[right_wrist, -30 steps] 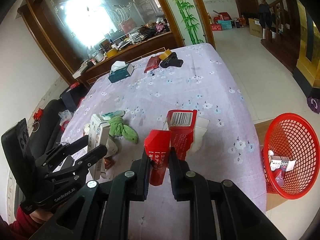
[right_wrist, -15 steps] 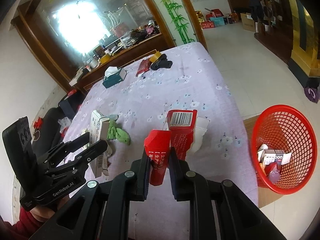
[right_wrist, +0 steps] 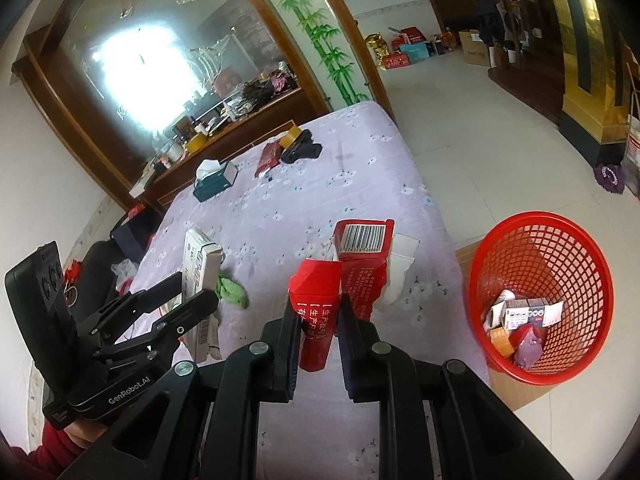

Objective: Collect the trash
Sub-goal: 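Carry the medicine box and red box over to the red wastebasket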

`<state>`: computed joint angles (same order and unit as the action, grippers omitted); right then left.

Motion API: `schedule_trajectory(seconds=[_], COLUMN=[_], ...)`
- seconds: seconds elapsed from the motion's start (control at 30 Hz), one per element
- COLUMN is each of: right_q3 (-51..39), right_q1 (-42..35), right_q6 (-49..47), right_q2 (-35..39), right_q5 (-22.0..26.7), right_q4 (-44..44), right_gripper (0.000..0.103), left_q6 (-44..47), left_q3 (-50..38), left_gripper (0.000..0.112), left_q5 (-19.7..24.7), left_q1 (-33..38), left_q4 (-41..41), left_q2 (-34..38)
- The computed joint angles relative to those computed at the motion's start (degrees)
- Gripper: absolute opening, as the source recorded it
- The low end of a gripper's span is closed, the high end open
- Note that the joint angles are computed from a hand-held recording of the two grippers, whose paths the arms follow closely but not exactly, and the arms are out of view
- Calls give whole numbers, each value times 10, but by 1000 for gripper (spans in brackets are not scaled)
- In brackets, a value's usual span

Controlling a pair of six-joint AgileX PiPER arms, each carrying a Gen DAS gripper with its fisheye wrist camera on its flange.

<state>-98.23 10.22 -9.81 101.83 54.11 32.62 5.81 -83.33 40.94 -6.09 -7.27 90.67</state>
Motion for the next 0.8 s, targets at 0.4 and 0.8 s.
schedule_trajectory(seconds=[0.4, 0.8], right_q3=[50, 69], right_q1=[-65, -169], right_q6=[-20, -46], right_q2=[-35, -36], right_q5=[-4, 12], right_q4=[22, 60], right_gripper=[18, 18], left_q6=[-34, -62], left_q3=[-61, -211], left_gripper=[56, 56], left_q5=[21, 83], left_q1=[-70, -153], left_q4=[26, 45], left_q2=[50, 162])
